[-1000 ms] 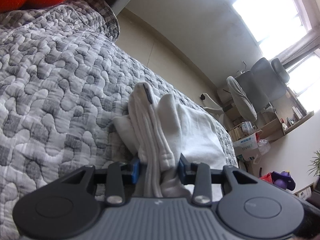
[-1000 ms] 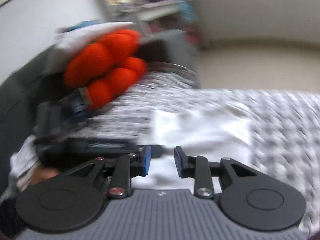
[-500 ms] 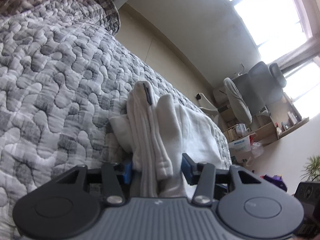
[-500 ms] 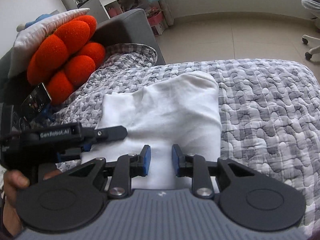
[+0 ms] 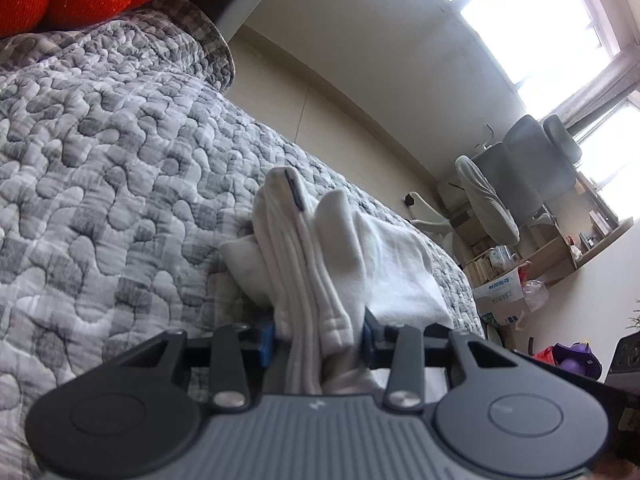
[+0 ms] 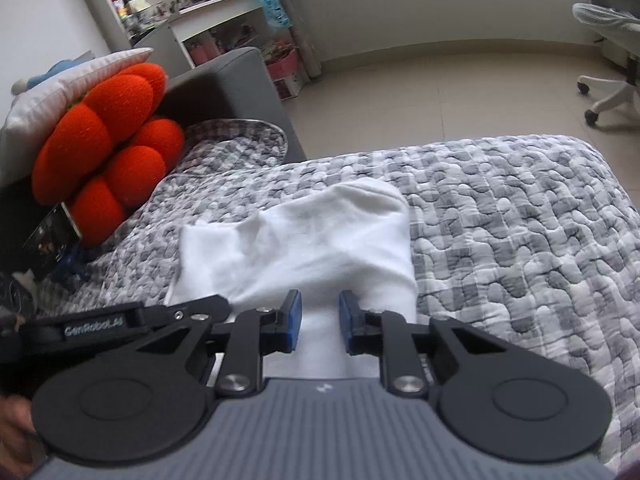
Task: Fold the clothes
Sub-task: 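Grasp the folded white shirt bundle with the right gripper while the left gripper holds its end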
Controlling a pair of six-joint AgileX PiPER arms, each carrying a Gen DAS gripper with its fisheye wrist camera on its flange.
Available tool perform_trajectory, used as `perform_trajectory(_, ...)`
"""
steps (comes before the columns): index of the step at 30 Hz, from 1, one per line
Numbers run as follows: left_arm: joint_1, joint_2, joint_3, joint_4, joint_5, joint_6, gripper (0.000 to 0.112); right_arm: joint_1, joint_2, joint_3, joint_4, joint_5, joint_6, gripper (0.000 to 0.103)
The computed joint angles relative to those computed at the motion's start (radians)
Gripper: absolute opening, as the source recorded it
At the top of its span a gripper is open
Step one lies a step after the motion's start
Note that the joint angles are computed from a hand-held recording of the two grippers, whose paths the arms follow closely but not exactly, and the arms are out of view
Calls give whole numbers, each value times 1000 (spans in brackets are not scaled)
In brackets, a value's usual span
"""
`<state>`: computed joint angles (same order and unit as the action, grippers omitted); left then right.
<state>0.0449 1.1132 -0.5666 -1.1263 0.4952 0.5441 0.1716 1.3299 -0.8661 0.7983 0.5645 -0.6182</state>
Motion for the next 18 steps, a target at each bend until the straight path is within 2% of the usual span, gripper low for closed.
perform_trajectory(3, -4, 6, -6, 8, -1, -10, 41, 1, -26, 17, 15, -33, -19, 21)
perform_trajectory(5, -4, 10, -9, 7, 2, -11, 41, 2, -44, 28, 31, -47, -35, 30)
perform_trajectory(7, -5, 12, -9, 5, 2, -6, 42, -4, -33, 20, 13, -34, -20, 29)
perform_trajectory(10, -9, 13, -9, 9, -2, -2, 42, 33, -5, 2, -111, -56, 65, 22)
perform_trajectory(15, -1, 22, -14, 2, 13, 6, 43, 65, -35, 24, -142, -125, 105, 24)
perform_trajectory(18, -5, 23, -14, 3, 12, 8, 44, 66, -15, 13, -189, -112, 142, 23)
